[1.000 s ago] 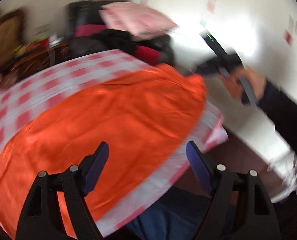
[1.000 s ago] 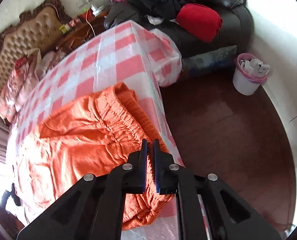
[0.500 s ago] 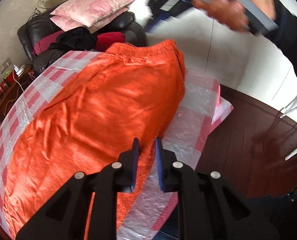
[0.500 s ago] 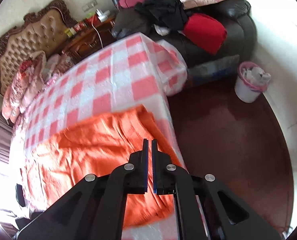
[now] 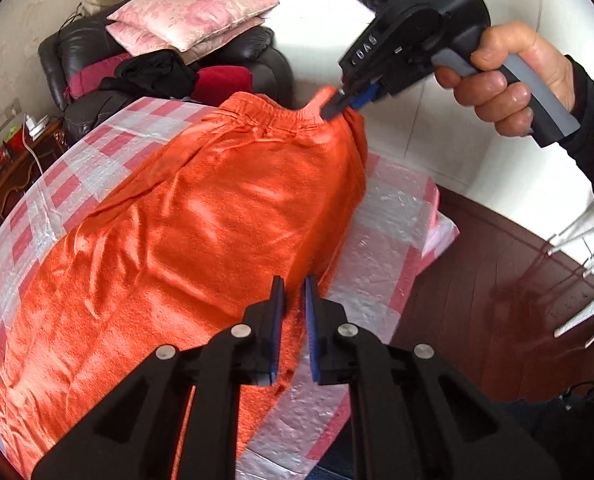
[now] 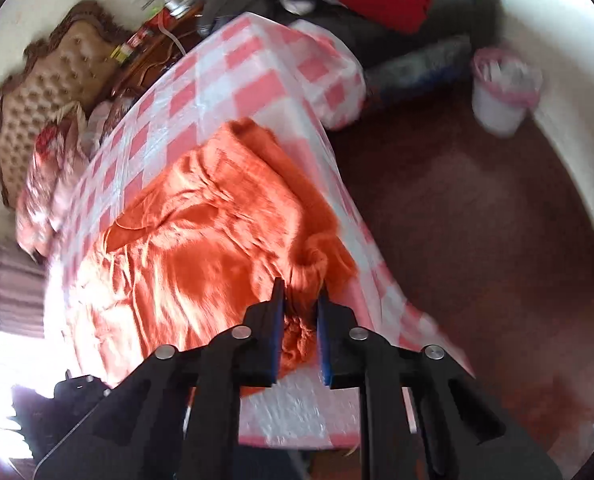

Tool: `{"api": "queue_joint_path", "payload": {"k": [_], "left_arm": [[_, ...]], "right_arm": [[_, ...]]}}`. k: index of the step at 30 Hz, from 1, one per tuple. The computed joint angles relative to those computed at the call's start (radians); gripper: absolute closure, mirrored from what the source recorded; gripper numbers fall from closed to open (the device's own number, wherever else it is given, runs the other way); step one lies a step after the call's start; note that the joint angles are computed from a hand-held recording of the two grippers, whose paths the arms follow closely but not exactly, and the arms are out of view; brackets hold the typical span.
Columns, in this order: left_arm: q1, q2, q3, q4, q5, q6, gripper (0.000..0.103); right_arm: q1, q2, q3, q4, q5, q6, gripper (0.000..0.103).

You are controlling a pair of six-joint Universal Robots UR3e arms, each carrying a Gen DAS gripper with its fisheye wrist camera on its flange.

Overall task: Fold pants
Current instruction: 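Grasp the waistband with the right tool while the left tool releases and withdraws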

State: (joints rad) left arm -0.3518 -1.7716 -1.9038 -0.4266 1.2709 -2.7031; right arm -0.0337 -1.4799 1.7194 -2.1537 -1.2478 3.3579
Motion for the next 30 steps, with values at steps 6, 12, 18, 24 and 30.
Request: {"api": "queue_joint_path", "payload": {"k": [6, 12, 18, 24, 30], "left_arm": [[-0.055, 0.076, -0.045, 0.240, 0.216, -0.013, 0.099], [-0.141, -0.084, -0.045, 0.219, 0.223, 0.045, 0.099], [-0.133, -0.076, -0.063, 0.224, 0.209, 0.052, 0.099], [-0.123, -0.077, -0.069, 0.195, 0.163, 0.024, 0.087], [-0.004, 0.036, -0.182, 0.201, -0.017, -0.114, 0.052]], "right_arm": [[0.104, 0.019, -0.189, -0.175, 0.001, -0.074, 0.093], [-0.007, 0.050, 0.018, -0.156, 0.010, -0.051, 0.094], [-0.009, -0.027, 0.145, -0.179, -0.041, -0.030, 0.094], [0.090, 0.016, 0.105, -0.177, -0.207, -0.018, 0.090], [0.238, 0.016, -0.044, -0.168, -0.481, 0.043, 0.051]]}}
